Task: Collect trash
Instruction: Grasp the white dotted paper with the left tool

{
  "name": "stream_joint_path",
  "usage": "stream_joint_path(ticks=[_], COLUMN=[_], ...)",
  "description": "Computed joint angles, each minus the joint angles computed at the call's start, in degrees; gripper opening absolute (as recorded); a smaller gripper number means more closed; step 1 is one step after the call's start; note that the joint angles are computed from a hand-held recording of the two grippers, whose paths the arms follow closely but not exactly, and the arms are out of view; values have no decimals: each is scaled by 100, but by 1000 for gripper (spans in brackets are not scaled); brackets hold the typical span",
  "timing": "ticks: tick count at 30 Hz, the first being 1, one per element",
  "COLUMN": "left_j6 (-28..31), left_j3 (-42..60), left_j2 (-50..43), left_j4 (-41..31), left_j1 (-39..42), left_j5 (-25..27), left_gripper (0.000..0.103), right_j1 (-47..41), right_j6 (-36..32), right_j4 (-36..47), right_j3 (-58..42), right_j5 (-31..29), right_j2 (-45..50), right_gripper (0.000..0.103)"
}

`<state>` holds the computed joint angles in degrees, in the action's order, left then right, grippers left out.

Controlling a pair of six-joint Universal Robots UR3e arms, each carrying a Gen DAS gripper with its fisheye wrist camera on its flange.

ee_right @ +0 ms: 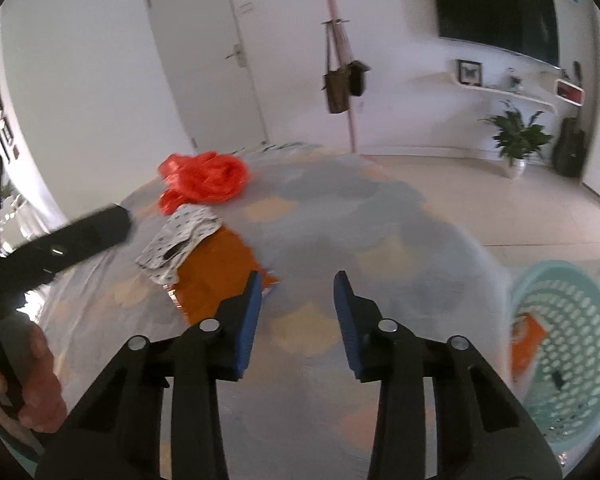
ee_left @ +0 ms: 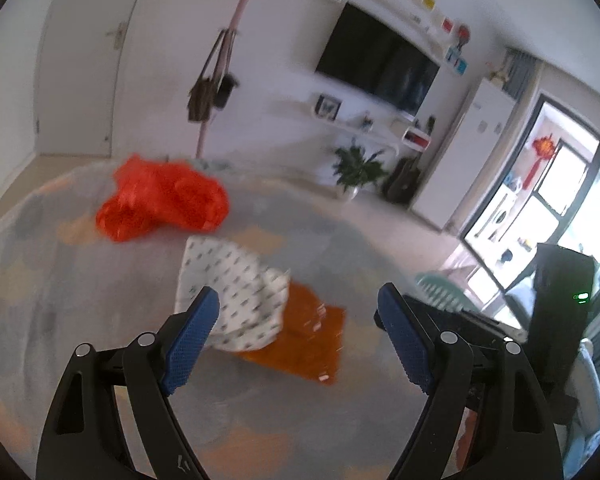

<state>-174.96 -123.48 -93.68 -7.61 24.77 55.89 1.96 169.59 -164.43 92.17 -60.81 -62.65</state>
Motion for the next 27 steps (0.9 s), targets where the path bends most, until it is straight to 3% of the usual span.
stream_joint_path(ticks=[4,12,14,17,19,21,24,27], left_j6=[-54,-18,-18,-146,-216,-197,-247,-252], left_j3=[175,511,536,494,494,387,-98,-634], left_j2=[-510,-890,-889,-873,-896,-841,-445,-215], left_j4=[323,50,-65,-152,-165,-130,196,674], left_j1=[-160,-26,64,214,289,461,795,1195], left_j5=[705,740,604,444,380,150,60,-301], left_gripper=[77,77,71,53,26,10,9,9], right_j1=[222,259,268,287,293,325,421,454], right_j6=[102,112,107,56,-10,-104,-83,-96], right_j4=[-25,169,162,261,504,774,901,1032], right_j3=[-202,-420,-428,-501,-651,-900,-1152,-1298], right_j5=[-100,-144,-145,-160,-126,-121,-295,-312], right_j2=[275,417,413,411,440,537,688,748], right_gripper=[33,33,33,33,33,34,66,67])
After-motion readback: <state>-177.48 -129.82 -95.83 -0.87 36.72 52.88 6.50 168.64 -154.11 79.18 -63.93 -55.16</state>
